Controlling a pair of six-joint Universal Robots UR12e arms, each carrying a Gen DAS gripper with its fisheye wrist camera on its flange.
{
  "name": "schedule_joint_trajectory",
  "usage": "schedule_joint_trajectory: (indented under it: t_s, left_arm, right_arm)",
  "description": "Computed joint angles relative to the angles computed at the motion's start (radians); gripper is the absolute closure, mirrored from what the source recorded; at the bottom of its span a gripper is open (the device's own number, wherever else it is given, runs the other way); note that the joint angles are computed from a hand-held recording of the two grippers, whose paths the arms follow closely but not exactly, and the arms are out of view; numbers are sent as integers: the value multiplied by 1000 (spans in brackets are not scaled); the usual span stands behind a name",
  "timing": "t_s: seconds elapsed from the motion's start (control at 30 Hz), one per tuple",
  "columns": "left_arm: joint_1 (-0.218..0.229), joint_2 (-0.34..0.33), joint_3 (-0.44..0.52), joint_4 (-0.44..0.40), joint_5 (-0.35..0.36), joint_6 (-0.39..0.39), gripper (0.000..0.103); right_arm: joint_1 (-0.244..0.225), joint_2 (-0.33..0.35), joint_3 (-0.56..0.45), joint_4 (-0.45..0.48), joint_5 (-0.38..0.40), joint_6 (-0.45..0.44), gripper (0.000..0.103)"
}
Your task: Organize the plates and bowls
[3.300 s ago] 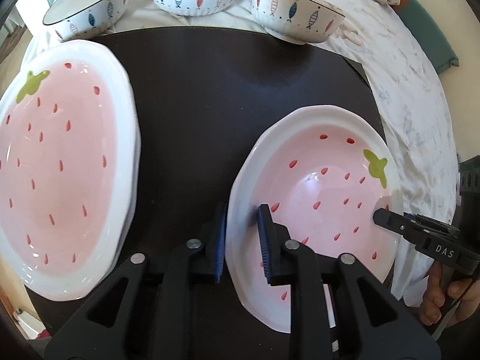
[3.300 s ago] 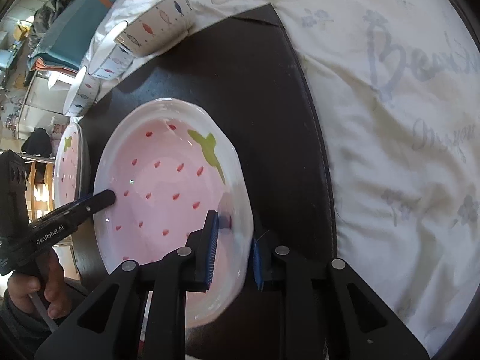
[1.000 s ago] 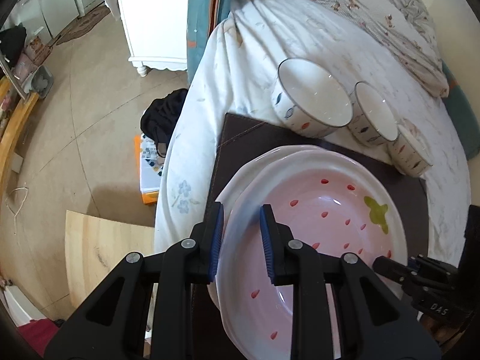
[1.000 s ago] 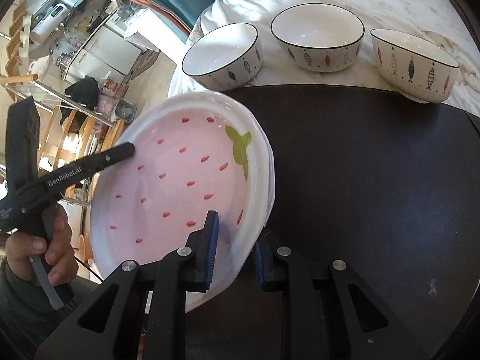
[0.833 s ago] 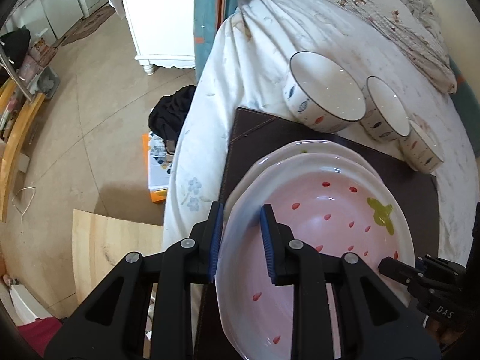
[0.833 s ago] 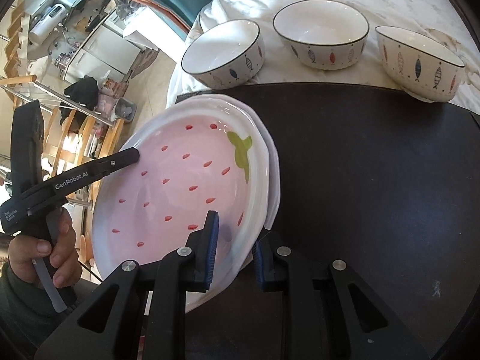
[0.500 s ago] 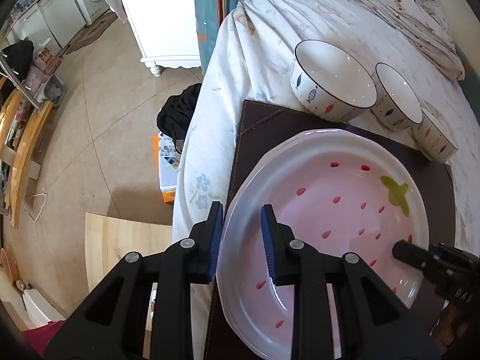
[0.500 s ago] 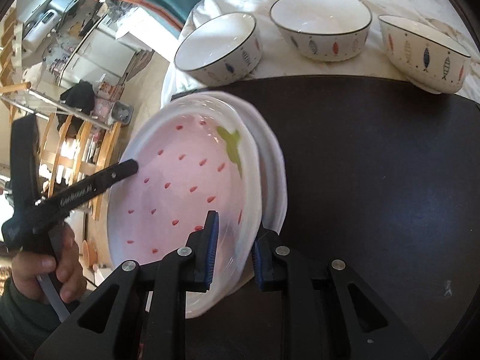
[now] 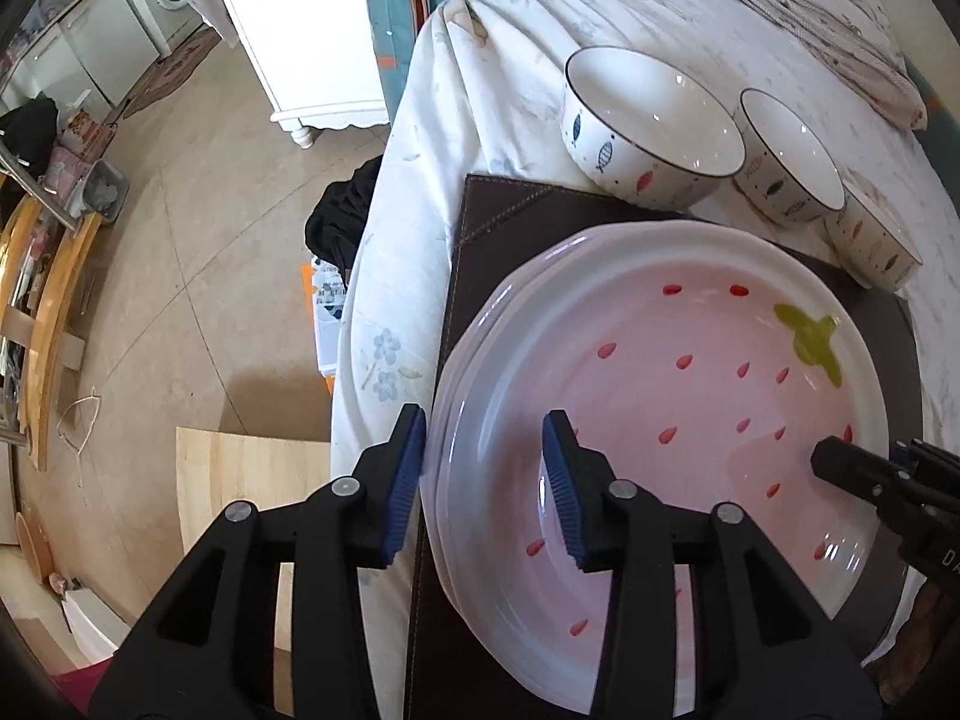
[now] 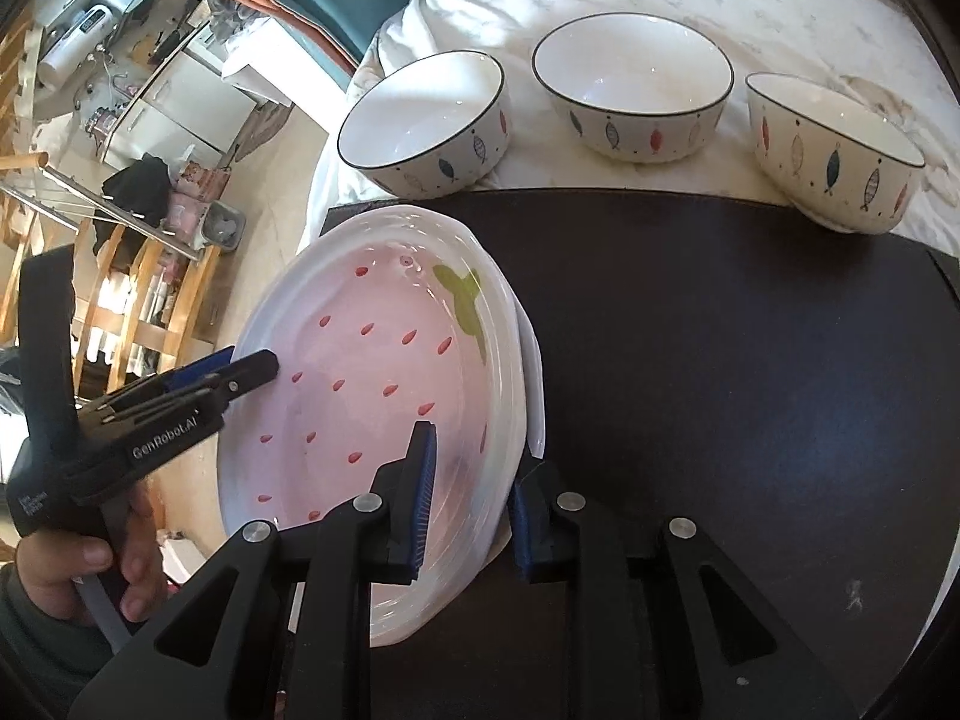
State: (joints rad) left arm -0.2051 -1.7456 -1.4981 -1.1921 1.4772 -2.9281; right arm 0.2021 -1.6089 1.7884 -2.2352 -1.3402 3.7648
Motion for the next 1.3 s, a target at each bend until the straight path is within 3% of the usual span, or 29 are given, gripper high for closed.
schedule_joint_trajectory:
  t_s: [0.1, 0.2, 0.37, 0.5, 0.57, 0.67, 0.8, 0.97, 1.13, 1.3]
  left_arm:
    - [8, 0, 5, -24, -24, -10, 66]
    - [12, 0, 5, -32, -35, -15, 66]
    - [8, 0, 5, -32, -20, -10, 66]
    - [9, -4, 13, -50, -25, -14, 66]
    - [10, -7, 18, -62, -25, -18, 66]
    - [11, -9, 21, -51, -23, -25, 66]
    - [19, -15, 28, -42, -29, -58, 66]
    - [40, -30, 36, -73, -116, -64, 65]
    - [38, -40, 47, -89, -134, -58, 66]
    - [38, -41, 48, -91, -137, -60, 67]
  right_arm:
    - [0, 3, -14, 34, 7, -4, 75]
    - [1, 6, -25, 48, 30, -26, 62]
    - [27, 18, -60, 102, -37, -79, 55]
    - [69, 43, -128, 232, -194, -148, 48]
    - [79, 36, -128, 214, -251, -167, 48]
    - [42, 1, -76, 102, -166, -118, 46]
    - [-14, -39, 0, 4, -81, 22, 42]
    - [-93, -70, 102, -105, 105, 202, 41]
    - [-109, -58, 150, -191, 234, 257, 41]
    - [-88, -30, 133, -187, 246, 212, 41]
